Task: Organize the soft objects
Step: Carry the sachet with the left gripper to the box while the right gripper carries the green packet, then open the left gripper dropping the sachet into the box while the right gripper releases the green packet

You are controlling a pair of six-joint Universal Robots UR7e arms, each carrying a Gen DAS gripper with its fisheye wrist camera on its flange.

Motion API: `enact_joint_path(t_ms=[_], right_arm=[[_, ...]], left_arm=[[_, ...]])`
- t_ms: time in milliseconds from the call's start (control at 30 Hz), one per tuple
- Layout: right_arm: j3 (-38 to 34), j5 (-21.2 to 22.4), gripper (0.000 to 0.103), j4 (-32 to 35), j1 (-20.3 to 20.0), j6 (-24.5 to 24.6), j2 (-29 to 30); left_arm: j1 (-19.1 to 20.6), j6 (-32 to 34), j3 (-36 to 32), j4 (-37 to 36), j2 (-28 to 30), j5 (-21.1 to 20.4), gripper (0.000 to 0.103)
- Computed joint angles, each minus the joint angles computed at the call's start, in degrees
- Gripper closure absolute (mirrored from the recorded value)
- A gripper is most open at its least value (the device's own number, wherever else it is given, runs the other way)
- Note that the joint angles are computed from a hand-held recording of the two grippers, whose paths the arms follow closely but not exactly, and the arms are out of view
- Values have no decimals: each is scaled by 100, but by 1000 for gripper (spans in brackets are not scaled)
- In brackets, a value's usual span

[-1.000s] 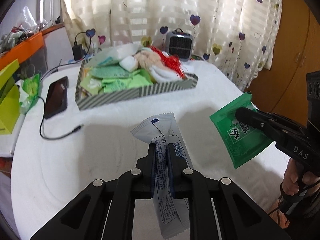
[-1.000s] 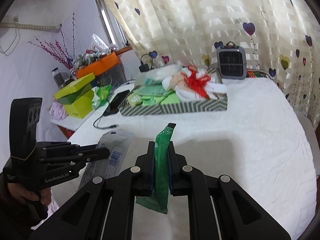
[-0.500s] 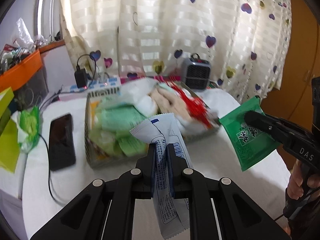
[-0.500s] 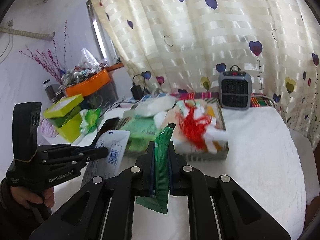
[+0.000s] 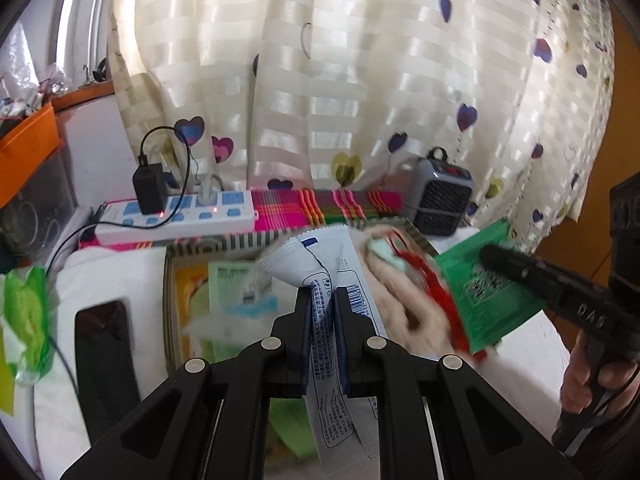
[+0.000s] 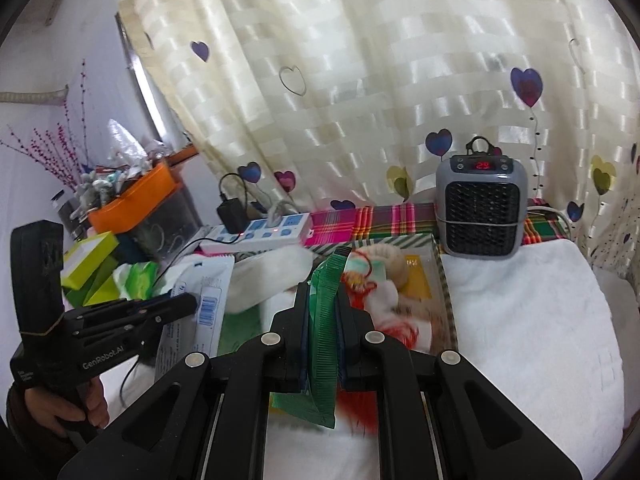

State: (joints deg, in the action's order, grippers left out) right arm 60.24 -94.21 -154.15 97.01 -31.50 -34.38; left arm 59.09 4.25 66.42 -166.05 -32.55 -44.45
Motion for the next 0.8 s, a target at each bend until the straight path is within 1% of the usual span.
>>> enact_joint_path(t_ms=[167,267,367,433,500,533,567,667,733,767,800], right_arm=[[-901,-66,92,503,-43,217,587],[-1300,-271,91,729,-64,220,872],[-1331,-482,85,516,-53,-45,975],[-1360,-638,83,405,-43,-164,1038],[-1379,-734,80,360,-49,-187,1076],[-1389,-821,80,314,-51,-210,1101],[-1393,-818,80,315,-60,-207,1106],[-1386,-790,78,346,-82,-179,1092],[-1355,-876,73,255,-66,-209,1088],[-1333,-922,72,212,-54,-218,1081],[-1296,-939,66,160,-48,-219,1062]], left_arm=[[261,-159,-715,434,331,-195,92],[360,-259,-891,671,438,-263,91],[409,-223,-989,736,534,-272,89],[428,-195,-1013,752,568,-295,89],[440,-198,-1065,772,612,-264,87],[443,-196,-1072,776,624,-255,87],[444,-193,-1080,795,635,-242,86],[441,-214,-1095,883,647,-215,81],[425,-247,-1094,922,644,-185,79],[414,-296,-1085,957,634,-170,75],[403,-339,-1077,1005,623,-142,70]])
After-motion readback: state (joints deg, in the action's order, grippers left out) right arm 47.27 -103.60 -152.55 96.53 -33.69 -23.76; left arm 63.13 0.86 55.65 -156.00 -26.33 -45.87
